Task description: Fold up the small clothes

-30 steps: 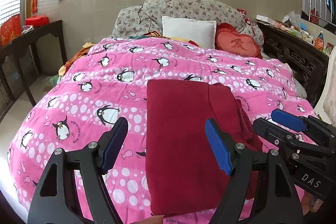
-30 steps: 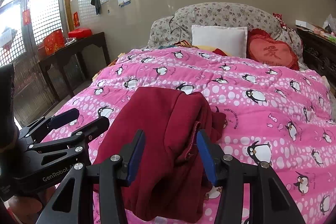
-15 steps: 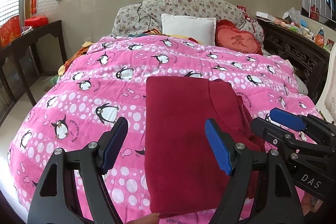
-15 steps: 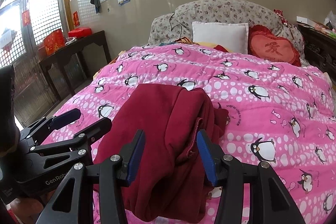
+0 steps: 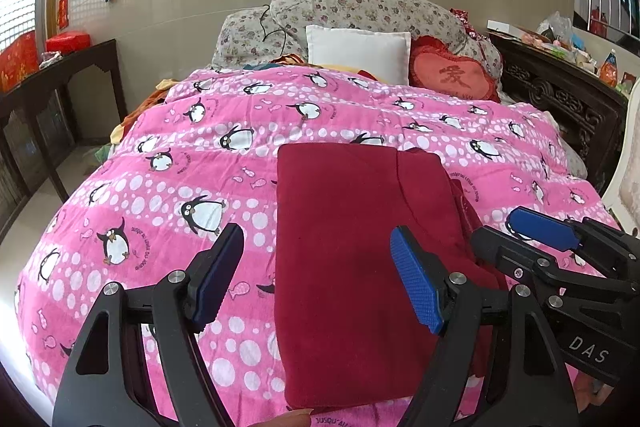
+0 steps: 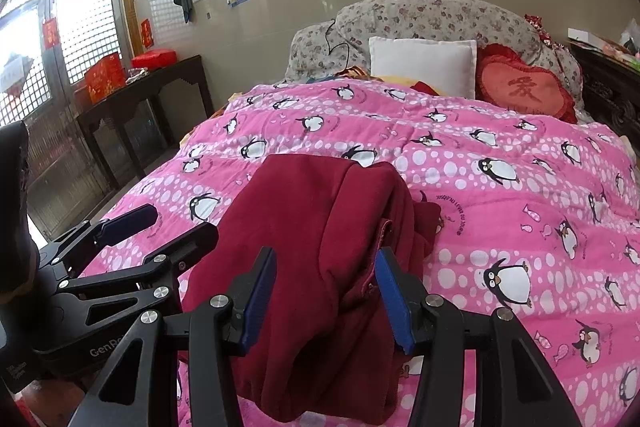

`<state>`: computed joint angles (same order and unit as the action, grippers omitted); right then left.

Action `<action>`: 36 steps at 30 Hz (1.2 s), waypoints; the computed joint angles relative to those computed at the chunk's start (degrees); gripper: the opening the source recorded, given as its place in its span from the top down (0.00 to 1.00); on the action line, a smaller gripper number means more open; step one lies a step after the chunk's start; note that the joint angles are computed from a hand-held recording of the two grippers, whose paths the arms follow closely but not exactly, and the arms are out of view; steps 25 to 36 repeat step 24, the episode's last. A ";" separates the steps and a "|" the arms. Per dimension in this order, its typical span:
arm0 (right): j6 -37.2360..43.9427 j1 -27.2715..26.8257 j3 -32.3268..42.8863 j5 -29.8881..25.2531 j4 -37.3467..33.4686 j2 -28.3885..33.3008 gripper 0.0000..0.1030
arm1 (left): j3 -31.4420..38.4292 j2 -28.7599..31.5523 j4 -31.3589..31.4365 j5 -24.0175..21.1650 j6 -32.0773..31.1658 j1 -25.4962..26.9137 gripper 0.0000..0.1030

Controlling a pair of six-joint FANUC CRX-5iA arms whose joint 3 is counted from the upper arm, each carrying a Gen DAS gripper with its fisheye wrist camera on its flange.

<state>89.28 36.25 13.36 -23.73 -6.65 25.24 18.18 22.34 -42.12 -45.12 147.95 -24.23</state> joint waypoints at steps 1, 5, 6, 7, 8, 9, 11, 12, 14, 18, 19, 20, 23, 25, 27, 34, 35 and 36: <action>-0.11 0.03 -0.02 -0.03 0.07 0.01 0.52 | -0.06 -0.01 0.05 0.09 0.03 0.01 0.27; 0.06 -0.01 0.21 -0.20 -0.08 0.14 0.52 | -0.12 0.11 0.29 0.17 -0.11 -0.01 0.26; 0.27 -0.03 0.21 -0.11 -0.32 0.13 0.52 | -0.05 0.19 0.23 0.06 -0.05 -0.09 0.27; 0.28 -0.04 0.24 -0.11 -0.36 0.17 0.52 | -0.07 0.21 0.18 0.09 -0.04 -0.11 0.27; 0.09 -0.02 0.21 -0.14 -0.20 0.16 0.52 | -0.09 0.24 0.17 0.15 0.00 -0.13 0.27; -0.01 -0.02 0.19 -0.14 -0.17 0.19 0.52 | -0.14 0.25 0.34 0.31 -0.06 -0.08 0.26; 0.14 -0.11 0.22 -0.27 -0.43 0.21 0.52 | -0.37 0.22 1.03 0.83 -0.28 0.26 0.26; 0.28 -0.17 0.35 -0.45 -0.64 0.27 0.52 | -0.40 0.25 1.22 0.91 -0.26 0.39 0.27; 0.84 -0.36 0.62 -0.81 -1.24 0.35 0.52 | -0.70 0.15 1.51 1.46 -0.17 0.69 0.27; 0.95 -0.48 0.89 -1.28 -1.46 0.53 0.52 | -0.96 0.09 0.47 1.97 0.51 0.65 0.27; 1.31 -0.61 1.07 -1.45 -1.84 0.60 0.52 | -1.08 0.01 0.14 2.06 0.80 0.55 0.27; 1.40 -0.64 1.07 -1.48 -1.97 0.60 0.52 | -1.07 0.01 -0.32 2.01 1.08 0.44 0.27; 1.47 -0.68 1.05 -1.42 -2.01 0.58 0.52 | -0.96 0.08 -0.50 1.65 1.19 0.37 0.27; 1.56 -0.76 0.96 -1.29 -2.12 0.50 0.52 | -1.04 0.02 -0.44 1.64 1.24 0.41 0.27; 1.56 -0.76 0.96 -1.29 -2.12 0.50 0.52 | -1.04 0.02 -0.44 1.64 1.24 0.41 0.27; 1.56 -0.76 0.96 -1.29 -2.12 0.50 0.52 | -1.04 0.02 -0.44 1.64 1.24 0.41 0.27; 1.56 -0.76 0.96 -1.29 -2.12 0.50 0.52 | -1.04 0.02 -0.44 1.64 1.24 0.41 0.27; 1.56 -0.76 0.96 -1.29 -2.12 0.50 0.52 | -1.04 0.02 -0.44 1.64 1.24 0.41 0.27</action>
